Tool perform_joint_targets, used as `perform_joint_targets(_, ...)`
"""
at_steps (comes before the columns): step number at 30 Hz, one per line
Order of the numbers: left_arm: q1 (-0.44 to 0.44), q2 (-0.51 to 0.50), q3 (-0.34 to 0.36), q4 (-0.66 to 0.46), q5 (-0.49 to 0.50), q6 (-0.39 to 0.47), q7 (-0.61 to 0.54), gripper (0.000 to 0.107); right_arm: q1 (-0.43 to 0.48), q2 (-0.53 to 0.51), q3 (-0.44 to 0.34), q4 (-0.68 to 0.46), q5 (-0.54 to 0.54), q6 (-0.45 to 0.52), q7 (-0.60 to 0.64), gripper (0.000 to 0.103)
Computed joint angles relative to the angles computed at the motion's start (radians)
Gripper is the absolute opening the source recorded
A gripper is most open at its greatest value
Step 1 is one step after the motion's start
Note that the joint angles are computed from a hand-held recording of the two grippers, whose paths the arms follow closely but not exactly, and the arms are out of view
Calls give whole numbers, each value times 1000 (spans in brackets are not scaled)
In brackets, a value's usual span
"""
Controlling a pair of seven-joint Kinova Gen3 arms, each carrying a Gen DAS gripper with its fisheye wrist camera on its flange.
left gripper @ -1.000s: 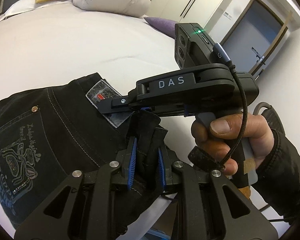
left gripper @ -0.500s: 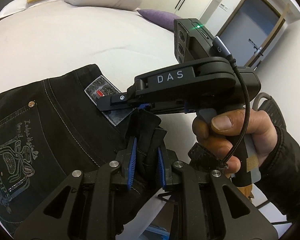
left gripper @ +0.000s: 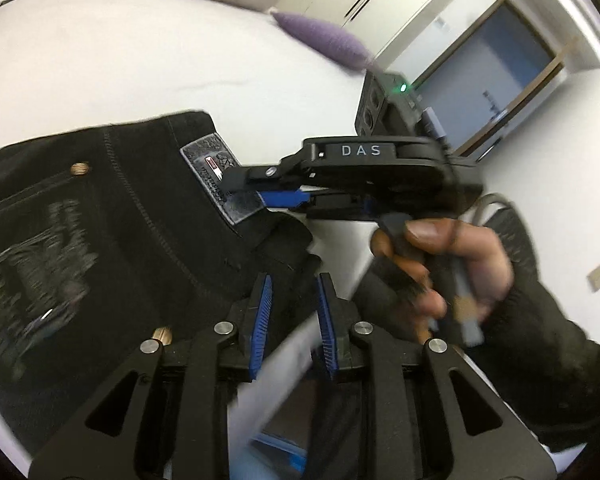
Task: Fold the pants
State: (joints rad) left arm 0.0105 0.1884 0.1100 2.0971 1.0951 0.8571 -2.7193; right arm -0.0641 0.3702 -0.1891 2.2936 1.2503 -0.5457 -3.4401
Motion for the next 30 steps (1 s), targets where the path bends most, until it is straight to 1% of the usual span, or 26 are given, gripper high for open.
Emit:
perform_joint_targets(2, -44, -45, -29, 20, 5, 44, -31, 22, -19, -59, 4, 16, -14, 45, -11, 44)
perform_joint_targets(3, -63, -64, -49, 31, 9, 49, -37, 22, -13, -81, -9, 22, -24, 45, 5, 44)
perform_joint_targets(4, -81, -72, -67, 37, 15, 51, -37, 22, -25, -99, -3, 28, -42, 32, 32, 44)
perform_joint_targets(6, -112, -61, -95, 47, 42, 43, -34, 22, -57, -111, 1, 18, -32, 37, 36, 44)
perform_joint_targets(7, -113, -44, -106, 44, 41, 25, -16, 22, -58, -101, -21, 3, -2, 58, 17, 44)
perform_joint_targets(9, -119, -11, -93, 48, 39, -20, -18, 22, -74, -72, -40, -21, 53, 108, -38, 45)
perform_joint_targets(10, -118, 8, -85, 43, 21, -34, -7, 22, -91, -63, -37, -23, 56, 128, -42, 44)
perform_joint_targets(11, -114, 24, -83, 36, 3, -35, 5, 22, -112, -63, -16, -18, 50, 133, -30, 42)
perform_joint_targets(13, -131, 53, -66, 47, 16, -37, -19, 22, -108, -61, -1, 7, 5, 100, 26, 42)
perform_joint_targets(14, -141, 64, -60, 55, 36, -39, -56, 22, -87, -62, -15, 18, -1, 92, 38, 42)
perform_joint_targets(15, -165, 75, -37, 54, 40, -40, -77, 22, -82, -68, -15, 32, -9, 88, 53, 42)
perform_joint_targets(16, -174, 82, -32, 49, 40, -32, -82, 22, -78, -74, -18, 42, -16, 89, 63, 42)
perform_joint_targets(17, -171, 79, -40, 43, 33, -19, -71, 22, -77, -82, -20, 48, -12, 92, 61, 42)
perform_joint_targets(18, -158, 74, -54, 32, 17, -9, -44, 22, -93, -99, -6, 52, 6, 101, 43, 42)
perform_joint_targets(19, -134, 64, -83, 24, 9, 0, -26, 22, -92, -114, -11, 50, 40, 117, 9, 42)
perform_joint_targets(20, -129, 53, -95, 21, 14, 5, -24, 22, -79, -131, -33, 47, 75, 139, -32, 45)
perform_joint_targets(21, -142, 28, -93, 34, 24, 6, -39, 22, -80, -153, -38, 45, 110, 160, -73, 54)
perform_joint_targets(22, -174, 3, -74, 44, 45, -1, -70, 22, -98, -176, -24, 45, 137, 180, -108, 59)
perform_joint_targets(23, -187, -10, -69, 54, 67, -15, -97, 22, -112, -197, -7, 49, 149, 192, -127, 66)
perform_joint_targets(25, -198, -33, -95, 58, 94, -38, -104, 23, -117, -226, 27, 55, 145, 184, -118, 70)
perform_joint_targets(26, -210, -27, -103, 51, 102, -39, -95, 24, -118, -232, 39, 53, 151, 187, -121, 73)
perform_joint_targets(27, -204, -11, -120, 40, 104, -56, -72, 27, -116, -227, 43, 41, 172, 199, -141, 74)
perform_joint_targets(28, -194, 1, -125, 39, 96, -73, -37, 41, -129, -215, 65, 26, 210, 195, -174, 74)
perform_joint_targets(29, -204, 22, -130, 24, 85, -73, -3, 64, -125, -194, 78, 9, 240, 174, -191, 74)
perform_joint_targets(30, -232, 45, -118, 15, 91, -57, 17, 69, -102, -161, 78, -11, 255, 138, -191, 74)
